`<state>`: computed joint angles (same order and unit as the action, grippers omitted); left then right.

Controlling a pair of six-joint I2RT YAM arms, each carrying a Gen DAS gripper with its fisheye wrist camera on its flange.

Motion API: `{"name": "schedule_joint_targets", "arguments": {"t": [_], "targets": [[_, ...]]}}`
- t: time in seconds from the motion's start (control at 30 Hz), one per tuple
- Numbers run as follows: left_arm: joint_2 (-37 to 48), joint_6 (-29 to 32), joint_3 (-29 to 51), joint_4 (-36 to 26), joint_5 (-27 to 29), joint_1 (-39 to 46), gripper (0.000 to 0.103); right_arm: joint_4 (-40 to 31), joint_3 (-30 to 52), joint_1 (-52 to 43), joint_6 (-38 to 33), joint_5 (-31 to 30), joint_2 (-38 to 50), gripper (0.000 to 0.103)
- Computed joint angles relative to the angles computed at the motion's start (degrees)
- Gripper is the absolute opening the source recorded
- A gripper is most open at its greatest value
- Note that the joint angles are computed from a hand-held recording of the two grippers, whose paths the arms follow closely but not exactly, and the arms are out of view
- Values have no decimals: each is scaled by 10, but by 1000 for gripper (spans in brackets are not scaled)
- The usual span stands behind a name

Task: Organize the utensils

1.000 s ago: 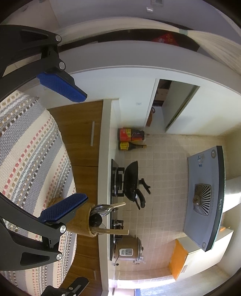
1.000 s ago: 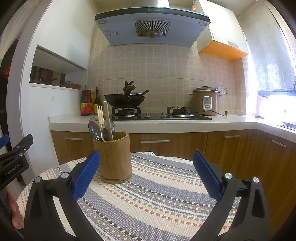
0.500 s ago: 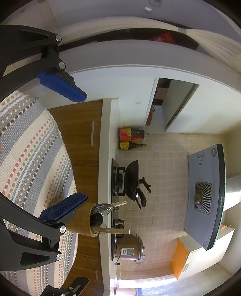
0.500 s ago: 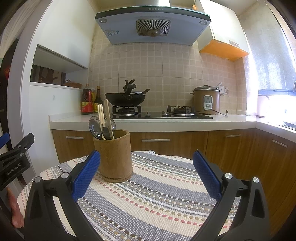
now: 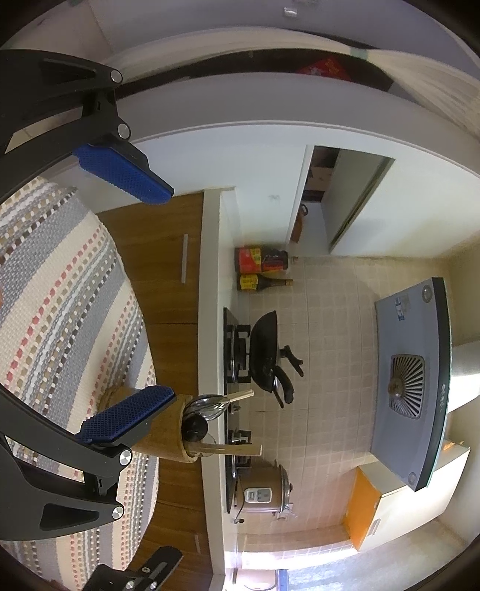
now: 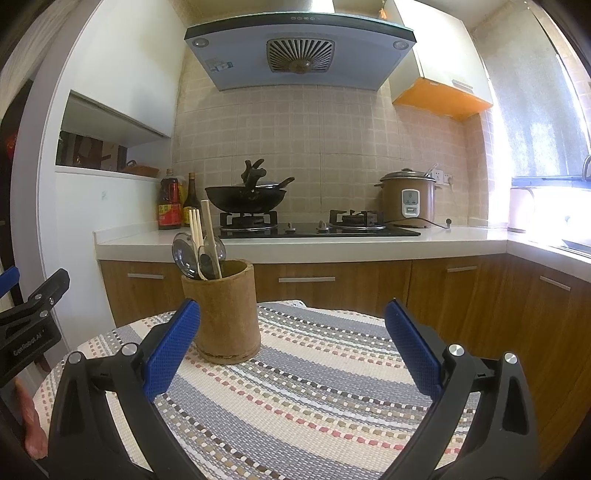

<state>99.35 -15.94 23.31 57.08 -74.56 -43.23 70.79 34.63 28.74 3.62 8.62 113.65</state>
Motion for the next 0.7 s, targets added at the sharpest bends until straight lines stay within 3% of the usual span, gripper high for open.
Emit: {"name": "schedule_joint_targets", "arguments": {"t": [0.57,0.7], "targets": [[-58,-20,7,-74,-13,-27,96,-23,-43,-12,22,-2,-100,95],[-102,-59,22,-177,7,-31,96,-42,-47,-11,19,-2,-123,95]]}}
